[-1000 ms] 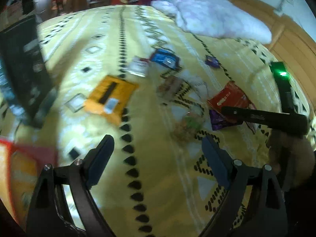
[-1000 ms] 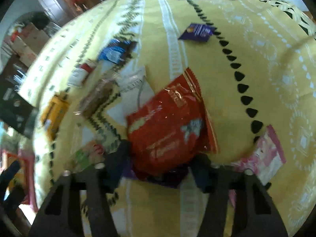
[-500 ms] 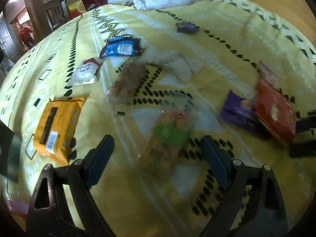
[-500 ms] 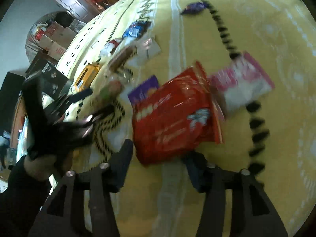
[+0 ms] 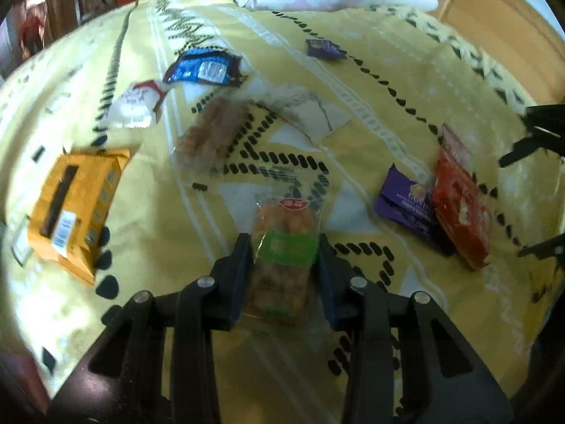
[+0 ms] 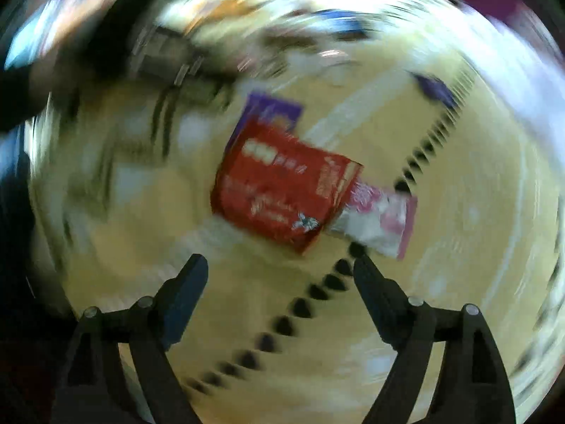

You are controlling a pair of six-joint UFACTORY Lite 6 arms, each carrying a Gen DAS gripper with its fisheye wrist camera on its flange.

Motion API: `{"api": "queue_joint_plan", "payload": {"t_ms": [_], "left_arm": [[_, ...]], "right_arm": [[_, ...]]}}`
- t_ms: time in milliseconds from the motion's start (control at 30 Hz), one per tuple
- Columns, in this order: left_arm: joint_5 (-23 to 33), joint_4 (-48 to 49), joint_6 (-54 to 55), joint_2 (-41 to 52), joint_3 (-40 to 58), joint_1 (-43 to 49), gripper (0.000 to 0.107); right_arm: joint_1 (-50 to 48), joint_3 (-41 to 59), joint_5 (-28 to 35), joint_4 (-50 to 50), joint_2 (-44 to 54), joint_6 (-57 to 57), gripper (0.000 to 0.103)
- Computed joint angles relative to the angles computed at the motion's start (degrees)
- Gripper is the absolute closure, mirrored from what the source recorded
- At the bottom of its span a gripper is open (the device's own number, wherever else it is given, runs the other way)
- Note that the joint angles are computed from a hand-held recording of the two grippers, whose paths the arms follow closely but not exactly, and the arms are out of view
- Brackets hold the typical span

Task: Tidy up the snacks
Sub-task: 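Grasp the clear bag of fried snacks with the left tool while the right tool grasps the white-and-red bag, then lift the held bags from the bed with both tools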

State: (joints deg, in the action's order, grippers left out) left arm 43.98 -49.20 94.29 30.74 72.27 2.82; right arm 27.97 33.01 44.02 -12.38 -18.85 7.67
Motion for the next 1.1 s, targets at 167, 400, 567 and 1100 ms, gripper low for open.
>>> {"api": "queue_joint_plan", "payload": {"t_ms": [167,400,567,1100], "left_arm": [[0.05,-0.14,0.53,0.08,-0.26,-0.02,0.071],[0.94,0.35,-0.14,0.96,1.01,0.01,0.07],[1.04,-0.03,0.0,0.76,0.79,0.46,0.071],[2.8,-1.85,1.03,-9.97,-6.97,8.32,0.073]], "right_arm": [[-3.34,8.21,-2.37,-2.11,14.15,-12.02,0.016],[-6.76,14.29,-5.22,-1.2,27.04,-20.77,0.015],[-10.41,15.28,-8.3,6.53,29.09,-25.26,0.019],[-14.41,-2.46,-15.88,17.32,-2.76,-8.06,0.048]]}}
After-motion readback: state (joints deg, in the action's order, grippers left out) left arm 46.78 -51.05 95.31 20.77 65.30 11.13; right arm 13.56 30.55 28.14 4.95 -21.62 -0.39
